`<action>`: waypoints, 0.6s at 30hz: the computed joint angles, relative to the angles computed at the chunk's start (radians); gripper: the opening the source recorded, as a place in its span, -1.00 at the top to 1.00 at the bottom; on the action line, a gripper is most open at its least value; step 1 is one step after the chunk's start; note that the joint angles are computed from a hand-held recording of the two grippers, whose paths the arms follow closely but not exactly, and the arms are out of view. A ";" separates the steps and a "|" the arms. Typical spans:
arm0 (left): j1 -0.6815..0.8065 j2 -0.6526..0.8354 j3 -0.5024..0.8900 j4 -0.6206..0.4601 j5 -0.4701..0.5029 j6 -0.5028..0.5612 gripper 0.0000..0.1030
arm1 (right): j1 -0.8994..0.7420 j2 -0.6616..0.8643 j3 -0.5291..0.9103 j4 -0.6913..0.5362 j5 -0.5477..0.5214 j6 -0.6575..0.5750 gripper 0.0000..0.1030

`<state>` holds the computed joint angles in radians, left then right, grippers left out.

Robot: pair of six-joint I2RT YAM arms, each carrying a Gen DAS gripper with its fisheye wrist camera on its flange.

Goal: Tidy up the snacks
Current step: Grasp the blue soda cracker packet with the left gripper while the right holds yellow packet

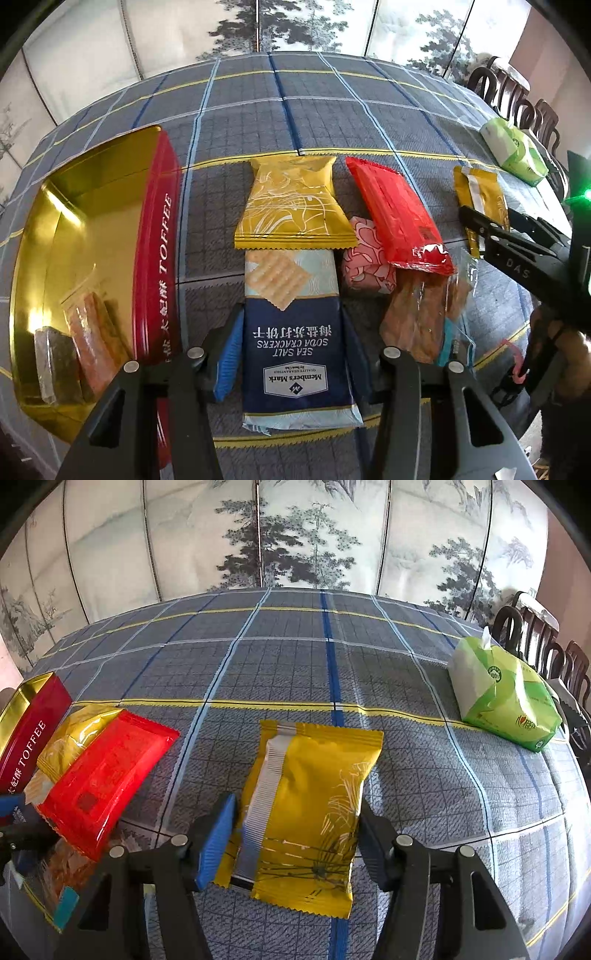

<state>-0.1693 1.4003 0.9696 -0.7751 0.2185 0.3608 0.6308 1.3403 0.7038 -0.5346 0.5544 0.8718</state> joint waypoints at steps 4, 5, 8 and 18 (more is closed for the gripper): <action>0.019 -0.022 0.000 -0.019 0.020 0.007 0.11 | -0.001 -0.002 -0.008 0.011 0.003 -0.005 -0.22; 0.021 -0.027 -0.001 -0.022 0.020 0.011 0.11 | 0.000 -0.002 -0.008 0.011 0.003 -0.003 -0.22; 0.029 -0.041 -0.006 -0.035 0.023 0.019 0.11 | 0.000 -0.002 -0.008 0.010 0.004 -0.003 -0.22; 0.069 -0.105 -0.009 -0.114 0.045 0.072 0.12 | -0.001 0.000 -0.007 0.011 0.004 -0.003 -0.22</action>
<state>-0.1003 1.2949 0.9602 -0.8888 0.2633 0.4324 0.6302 1.3407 0.6969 -0.5235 0.5582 0.8689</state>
